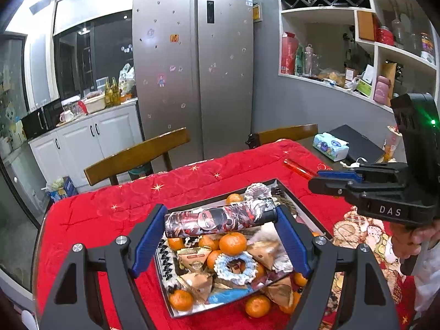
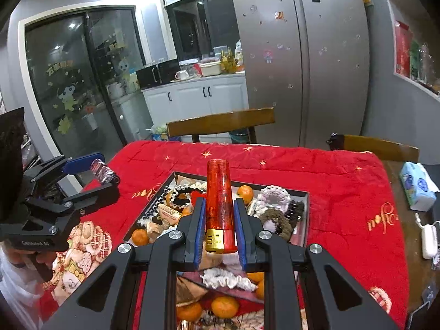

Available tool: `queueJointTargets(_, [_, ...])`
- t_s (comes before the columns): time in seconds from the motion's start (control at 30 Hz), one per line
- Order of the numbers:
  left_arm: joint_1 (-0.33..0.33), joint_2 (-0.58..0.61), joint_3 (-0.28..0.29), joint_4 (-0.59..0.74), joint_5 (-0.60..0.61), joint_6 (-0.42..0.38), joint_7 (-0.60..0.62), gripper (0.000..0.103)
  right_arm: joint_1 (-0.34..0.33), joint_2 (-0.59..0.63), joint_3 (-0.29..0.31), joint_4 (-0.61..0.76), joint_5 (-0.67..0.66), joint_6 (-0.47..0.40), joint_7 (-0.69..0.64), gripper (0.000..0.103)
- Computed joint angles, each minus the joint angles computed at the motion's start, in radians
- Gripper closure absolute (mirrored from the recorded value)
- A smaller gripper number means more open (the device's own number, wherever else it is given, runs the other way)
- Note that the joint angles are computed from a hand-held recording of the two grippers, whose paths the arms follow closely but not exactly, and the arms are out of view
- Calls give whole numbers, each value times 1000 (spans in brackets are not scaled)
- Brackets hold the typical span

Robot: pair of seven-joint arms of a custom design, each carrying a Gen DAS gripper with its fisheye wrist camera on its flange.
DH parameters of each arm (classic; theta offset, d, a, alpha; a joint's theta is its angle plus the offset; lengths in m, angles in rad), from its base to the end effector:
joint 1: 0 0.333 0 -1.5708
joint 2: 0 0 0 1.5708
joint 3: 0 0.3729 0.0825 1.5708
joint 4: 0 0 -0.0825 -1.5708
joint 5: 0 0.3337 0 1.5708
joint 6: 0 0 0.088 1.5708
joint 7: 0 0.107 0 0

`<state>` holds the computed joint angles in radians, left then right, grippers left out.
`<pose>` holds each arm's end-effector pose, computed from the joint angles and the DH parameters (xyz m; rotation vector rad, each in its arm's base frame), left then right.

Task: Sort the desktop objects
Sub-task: 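Lift the patterned tube and red lighter and carry both over the tray, then lower into the tray and open both tools to release tube and lighter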

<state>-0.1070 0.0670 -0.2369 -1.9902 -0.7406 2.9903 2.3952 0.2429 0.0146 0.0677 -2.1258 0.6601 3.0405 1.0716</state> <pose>0.5543 -0.1428 0.6074 -1.2509 2.0583 -1.0963 0.5317 0.1210 0.5830 -1.7464 1.4537 -0.5293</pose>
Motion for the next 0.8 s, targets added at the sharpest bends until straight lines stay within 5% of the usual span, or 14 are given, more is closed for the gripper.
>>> queueJointTargets(0.5, [61,270,-38,169,226,-43,-222,22,-122,213,70,162,30,-91,16,83])
queueJointTargets(0.8, [88,396,-53,289,366,-108,-364,22,-133,330,60,259,-123,-125,177,83])
